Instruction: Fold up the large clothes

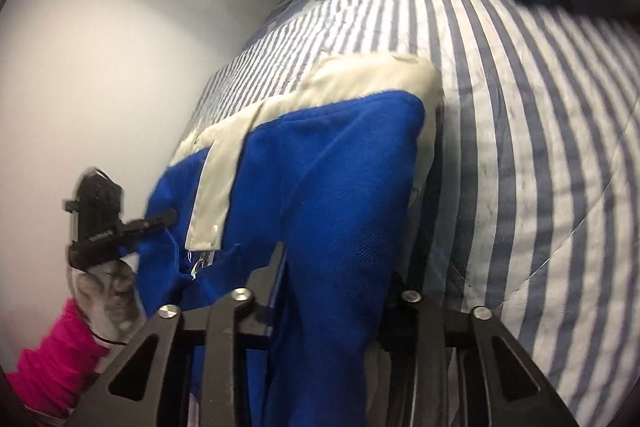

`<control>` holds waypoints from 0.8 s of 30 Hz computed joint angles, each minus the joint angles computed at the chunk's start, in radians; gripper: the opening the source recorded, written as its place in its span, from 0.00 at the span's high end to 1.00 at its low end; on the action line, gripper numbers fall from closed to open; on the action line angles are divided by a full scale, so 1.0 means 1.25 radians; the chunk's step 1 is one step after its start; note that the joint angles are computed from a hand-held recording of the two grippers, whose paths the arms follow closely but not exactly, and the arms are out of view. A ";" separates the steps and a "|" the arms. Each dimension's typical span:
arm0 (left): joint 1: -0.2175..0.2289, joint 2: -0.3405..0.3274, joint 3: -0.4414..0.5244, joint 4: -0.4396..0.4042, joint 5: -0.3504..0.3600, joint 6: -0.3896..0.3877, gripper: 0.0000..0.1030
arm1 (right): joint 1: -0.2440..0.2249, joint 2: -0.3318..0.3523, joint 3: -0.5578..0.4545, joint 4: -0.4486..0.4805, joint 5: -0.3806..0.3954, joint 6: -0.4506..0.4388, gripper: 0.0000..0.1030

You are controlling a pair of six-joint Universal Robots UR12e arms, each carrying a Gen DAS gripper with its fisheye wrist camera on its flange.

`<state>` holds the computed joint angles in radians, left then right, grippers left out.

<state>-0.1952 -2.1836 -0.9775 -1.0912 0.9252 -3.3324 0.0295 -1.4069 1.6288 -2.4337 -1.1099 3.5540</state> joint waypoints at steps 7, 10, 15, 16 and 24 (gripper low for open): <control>-0.021 0.019 0.010 0.028 0.023 0.048 0.71 | 0.048 -0.004 -0.063 0.066 -0.127 -0.096 0.74; -0.033 0.015 0.030 0.027 0.018 0.071 0.72 | 0.055 -0.021 -0.067 0.090 -0.165 -0.137 0.75; -0.061 -0.021 0.101 -0.001 0.001 0.094 0.72 | 0.048 -0.047 -0.067 0.109 -0.208 -0.153 0.75; -0.065 -0.029 0.115 -0.009 -0.003 0.103 0.73 | 0.045 -0.052 -0.066 0.110 -0.223 -0.161 0.75; -0.119 -0.154 0.347 -0.088 -0.032 0.144 0.73 | -0.006 -0.095 -0.059 0.135 -0.301 -0.193 0.75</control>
<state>-0.3442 -2.3760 -0.5443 -1.2017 0.8855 -3.1518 0.0223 -1.5254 1.5546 -2.2652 -1.4857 3.3132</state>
